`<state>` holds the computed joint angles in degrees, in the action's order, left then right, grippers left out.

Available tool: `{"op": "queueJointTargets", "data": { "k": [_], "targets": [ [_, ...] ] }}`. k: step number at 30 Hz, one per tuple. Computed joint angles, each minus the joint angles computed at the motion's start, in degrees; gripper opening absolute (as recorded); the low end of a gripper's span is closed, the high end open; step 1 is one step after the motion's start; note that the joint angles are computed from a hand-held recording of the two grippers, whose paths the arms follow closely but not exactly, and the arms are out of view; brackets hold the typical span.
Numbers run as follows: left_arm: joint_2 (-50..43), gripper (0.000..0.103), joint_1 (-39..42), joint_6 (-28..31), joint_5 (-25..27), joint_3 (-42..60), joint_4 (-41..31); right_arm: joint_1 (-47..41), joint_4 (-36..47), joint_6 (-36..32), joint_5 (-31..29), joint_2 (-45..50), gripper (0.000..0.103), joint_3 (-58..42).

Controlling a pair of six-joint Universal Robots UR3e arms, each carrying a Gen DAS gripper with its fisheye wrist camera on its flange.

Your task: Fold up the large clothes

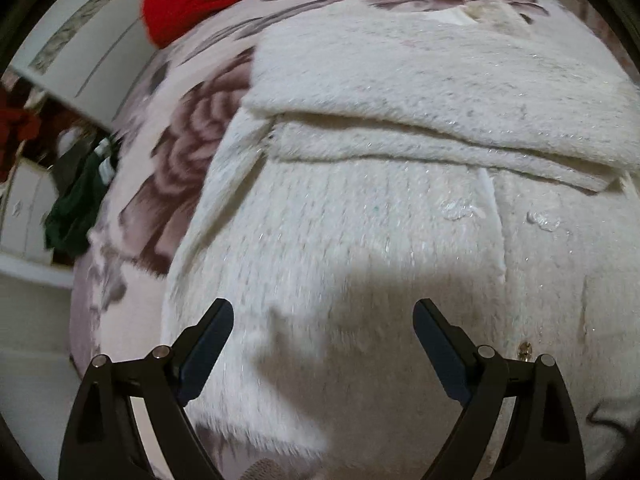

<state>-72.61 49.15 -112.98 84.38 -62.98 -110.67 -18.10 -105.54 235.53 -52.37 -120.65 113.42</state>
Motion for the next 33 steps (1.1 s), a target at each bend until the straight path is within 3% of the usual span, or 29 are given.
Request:
{"op": "queueJointTargets", "data": {
  "k": [1, 5, 7, 9, 11, 12, 13, 16, 19, 20, 21, 23, 26, 28, 29, 33],
  "targets": [
    [2.6, 0.092, 0.5, -0.6, 0.4, -3.3, 2.8, -4.3, -1.5, -4.5, 4.1, 2.6, 0.049, 1.8],
    [7.6, 0.092, -2.6, -8.1, 5.5, -13.3, 14.8, -4.9, -25.9, -5.4, 12.6, 25.7, 0.049, 3.7],
    [7.6, 0.092, -5.5, -13.6, 9.6, -16.2, 20.0, -4.0, -26.1, -13.6, 16.5, 37.7, 0.049, -1.3],
    [6.0, 0.092, -7.6, -19.8, 13.2, -16.6, 22.2, -1.8, -23.6, -12.0, 21.7, 49.3, 0.049, -7.3],
    [4.4, 0.092, -8.4, -23.9, 14.6, -15.2, 20.6, 0.0, -30.3, -8.6, 25.1, 55.5, 0.048, -9.0],
    [4.2, 0.092, -8.7, -25.1, 14.9, -15.0, 19.9, 1.2, -29.3, -8.7, 22.6, 56.0, 0.021, -11.5],
    [4.2, 0.092, -9.2, -25.9, 15.3, -15.0, 19.0, 3.3, -26.1, -10.9, 16.2, 55.2, 0.010, -16.4],
    [6.6, 0.092, -10.2, -25.1, 15.1, -16.9, 17.7, 6.6, -14.1, -18.5, 3.6, 53.4, 0.008, -29.7],
    [9.6, 0.092, -11.6, -22.6, 15.8, -20.0, 17.7, 8.3, -9.3, -21.0, -9.6, 54.6, 0.006, -37.7],
    [10.3, 0.092, -11.4, -22.1, 15.4, -19.8, 16.5, 8.4, -7.9, -21.8, -10.8, 56.9, 0.006, -40.0],
    [11.0, 0.092, -10.5, -21.3, 14.8, -19.4, 15.2, 7.3, -5.3, -24.0, -8.0, 58.7, 0.006, -41.1],
    [11.6, 0.092, -9.8, -20.9, 14.3, -17.7, 12.7, 5.4, -3.2, -26.7, -4.5, 57.8, 0.007, -40.0],
    [12.9, 0.092, -7.1, -18.6, 12.6, -15.5, 9.7, 3.4, 5.8, -34.4, -4.4, 49.5, 0.026, -38.6],
    [14.4, 0.092, -5.9, -17.4, 11.6, -15.0, 8.6, 4.4, 11.5, -40.4, -7.3, 43.1, 0.044, -38.2],
    [15.4, 0.092, -5.6, -16.9, 11.4, -15.6, 8.8, 6.0, 16.6, -42.6, -9.1, 38.9, 0.048, -38.1],
    [16.6, 0.092, -9.3, -19.3, 12.9, -17.9, 9.5, 14.0, 23.5, -49.3, -12.8, 33.9, 0.051, -34.0]
  ]
}}
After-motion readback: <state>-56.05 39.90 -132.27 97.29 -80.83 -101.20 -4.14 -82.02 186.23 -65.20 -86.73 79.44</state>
